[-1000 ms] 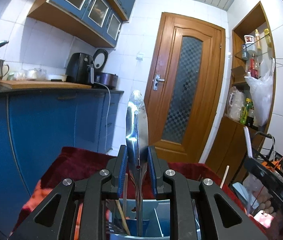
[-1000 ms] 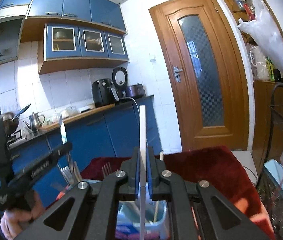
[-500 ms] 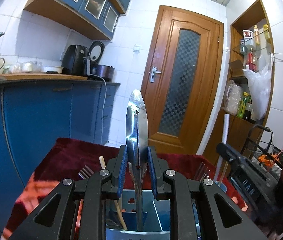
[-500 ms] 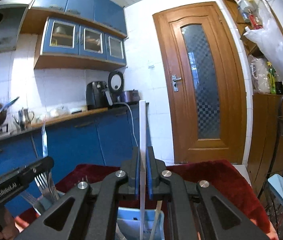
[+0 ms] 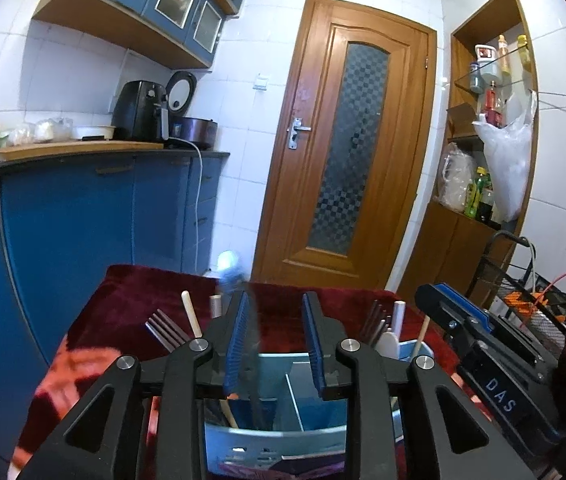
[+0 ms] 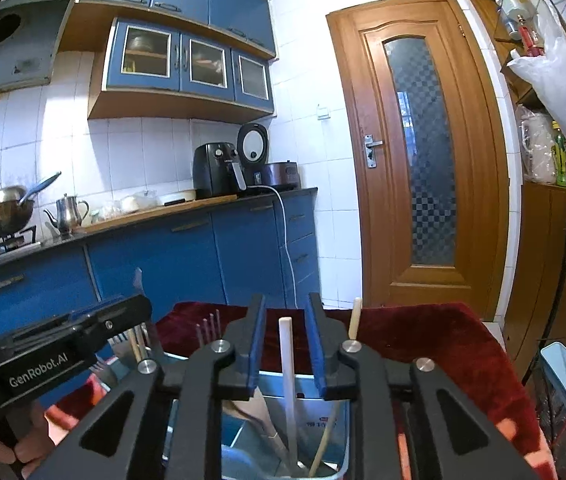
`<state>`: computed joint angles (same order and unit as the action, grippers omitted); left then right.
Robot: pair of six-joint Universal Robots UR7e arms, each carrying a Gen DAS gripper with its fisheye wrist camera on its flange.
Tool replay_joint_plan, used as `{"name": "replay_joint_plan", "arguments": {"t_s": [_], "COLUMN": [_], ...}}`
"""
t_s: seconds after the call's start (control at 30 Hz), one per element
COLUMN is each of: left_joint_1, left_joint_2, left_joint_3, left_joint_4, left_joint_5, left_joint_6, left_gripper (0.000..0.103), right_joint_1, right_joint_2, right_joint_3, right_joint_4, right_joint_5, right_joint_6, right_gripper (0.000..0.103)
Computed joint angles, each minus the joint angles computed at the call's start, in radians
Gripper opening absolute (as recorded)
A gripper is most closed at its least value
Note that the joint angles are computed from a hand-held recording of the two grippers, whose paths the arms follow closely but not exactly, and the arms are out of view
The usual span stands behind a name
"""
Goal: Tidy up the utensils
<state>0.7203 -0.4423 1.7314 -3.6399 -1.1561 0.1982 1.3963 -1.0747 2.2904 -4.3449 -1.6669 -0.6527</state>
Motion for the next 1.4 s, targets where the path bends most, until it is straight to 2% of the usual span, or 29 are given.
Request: {"name": "replay_joint_plan", "arguments": {"t_s": [0.33,0.6,0.87,1.03,1.23,1.4], "left_joint_1": [-0.052,-0.098,-0.145,-0.165,-0.170,-0.160], "left_joint_2": [-0.081,-0.166,-0.242,-0.269,-0.250,-0.203], "left_joint_3": [0.111,0.226,0.343,0.428,0.498,0.525], "left_joint_4": [-0.037,-0.074,-0.087,-0.124,-0.178,-0.255], "left_joint_5": [0.039,0.085,0.141,0.168,0.206,0.226], "left_joint_6": [-0.009,-0.018,-0.036,-0.058,-0.083,-0.081], "left_gripper": [0.028,0.028,0.028,0.029,0.033,0.047], "right_joint_1": [0.061,0.128,0.191,0.203,0.185,0.148], "right_joint_2": [-0.035,-0.068,-0.050,-0.004,0.088,0.176], "right_joint_3": [0.079,0.152,0.226,0.281,0.334,0.365], "right_joint_4": [-0.049,-0.076,-0.146,-0.230,-0.367,-0.490], "right_joint_5": [-0.036,-0.093,-0.159,-0.190,-0.212,-0.195], "right_joint_6": [0.000,0.034,0.041,0.043,0.036,0.035], "right_gripper": [0.024,0.025,0.027,0.029,0.040,0.049]}}
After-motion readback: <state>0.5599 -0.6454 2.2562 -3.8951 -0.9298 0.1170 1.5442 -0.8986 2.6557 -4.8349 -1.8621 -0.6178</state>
